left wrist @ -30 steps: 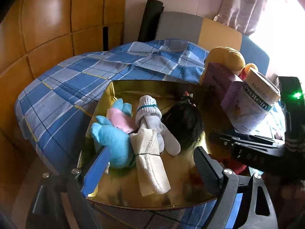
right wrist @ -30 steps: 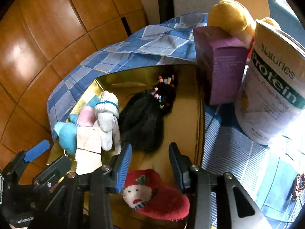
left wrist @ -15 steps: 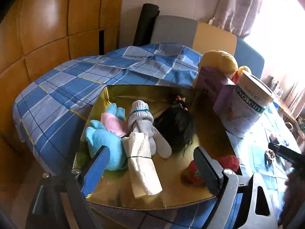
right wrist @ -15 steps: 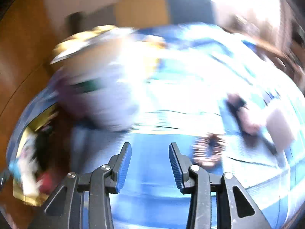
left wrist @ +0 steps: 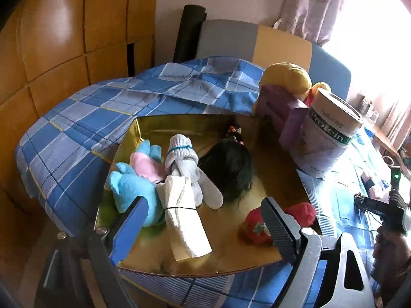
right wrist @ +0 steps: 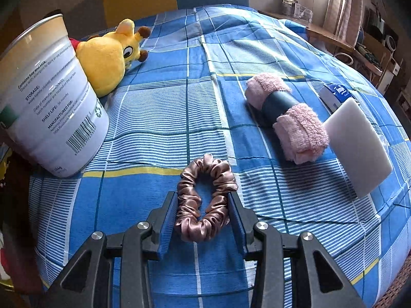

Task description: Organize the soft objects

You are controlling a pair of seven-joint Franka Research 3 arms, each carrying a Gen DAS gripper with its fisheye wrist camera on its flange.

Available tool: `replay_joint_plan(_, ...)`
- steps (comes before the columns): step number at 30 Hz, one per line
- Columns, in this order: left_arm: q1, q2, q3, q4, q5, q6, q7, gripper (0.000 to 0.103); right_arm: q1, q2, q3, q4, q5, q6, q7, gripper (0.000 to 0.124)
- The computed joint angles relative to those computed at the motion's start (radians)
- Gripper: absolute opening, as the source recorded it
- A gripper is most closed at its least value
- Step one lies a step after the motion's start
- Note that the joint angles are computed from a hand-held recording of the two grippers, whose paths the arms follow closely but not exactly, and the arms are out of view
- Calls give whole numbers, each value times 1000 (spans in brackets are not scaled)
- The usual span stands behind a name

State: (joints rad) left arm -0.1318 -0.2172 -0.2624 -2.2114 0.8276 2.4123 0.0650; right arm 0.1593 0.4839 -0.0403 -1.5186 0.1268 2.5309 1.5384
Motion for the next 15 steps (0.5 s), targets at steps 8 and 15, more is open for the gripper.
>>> replay_joint_plan(8,-12,-15,-2,2,-3,54,67,90,1,-23,16,-20,3,-14,-64,18)
replay_joint_plan(15,-67,85,21,81,-172,213,384,94,-25,-44,44,-44,46,-50,-185,42)
